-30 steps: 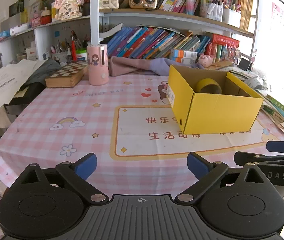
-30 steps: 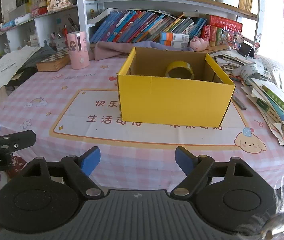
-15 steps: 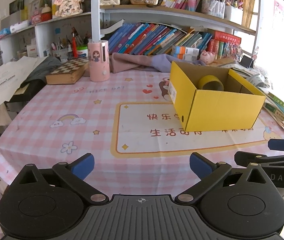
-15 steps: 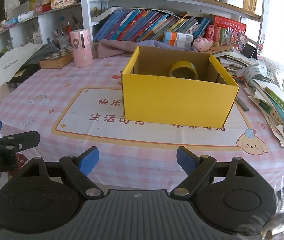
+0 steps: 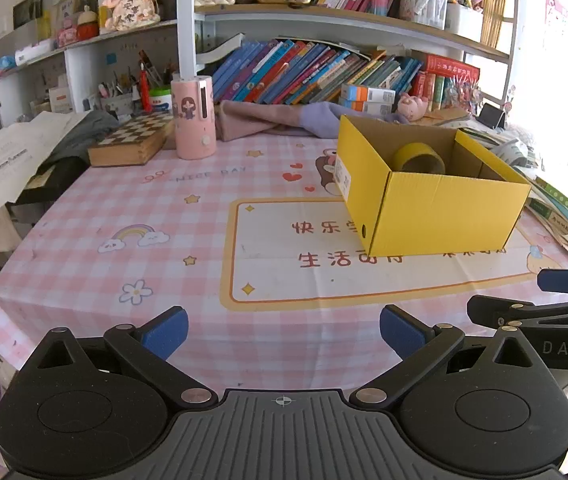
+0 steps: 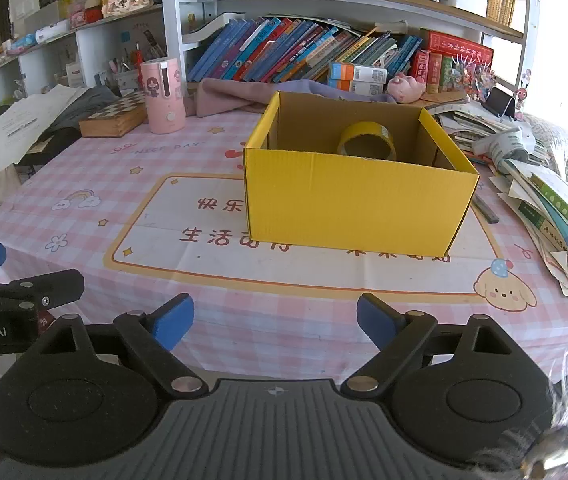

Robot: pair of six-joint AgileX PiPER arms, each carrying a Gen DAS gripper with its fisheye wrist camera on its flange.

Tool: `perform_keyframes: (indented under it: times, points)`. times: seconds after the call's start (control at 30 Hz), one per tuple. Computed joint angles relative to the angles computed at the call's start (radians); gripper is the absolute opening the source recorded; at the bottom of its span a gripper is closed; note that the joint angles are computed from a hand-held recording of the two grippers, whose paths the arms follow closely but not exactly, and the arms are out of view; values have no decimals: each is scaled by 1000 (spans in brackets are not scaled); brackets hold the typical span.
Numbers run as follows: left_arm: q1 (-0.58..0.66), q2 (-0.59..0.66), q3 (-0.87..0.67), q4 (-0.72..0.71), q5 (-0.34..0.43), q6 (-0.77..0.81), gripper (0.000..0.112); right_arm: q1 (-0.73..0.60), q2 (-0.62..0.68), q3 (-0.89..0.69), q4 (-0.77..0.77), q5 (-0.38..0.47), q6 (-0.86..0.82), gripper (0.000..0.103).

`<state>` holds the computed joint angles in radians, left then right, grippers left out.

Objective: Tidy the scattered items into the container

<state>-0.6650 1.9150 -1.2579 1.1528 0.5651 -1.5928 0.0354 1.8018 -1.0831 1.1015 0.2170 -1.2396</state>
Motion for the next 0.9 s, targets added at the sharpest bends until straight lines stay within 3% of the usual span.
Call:
perform_keyframes:
  times: [0.9]
  points:
    - [20, 37, -51, -101, -26, 115, 103, 1, 30, -40, -133, 12, 127, 90]
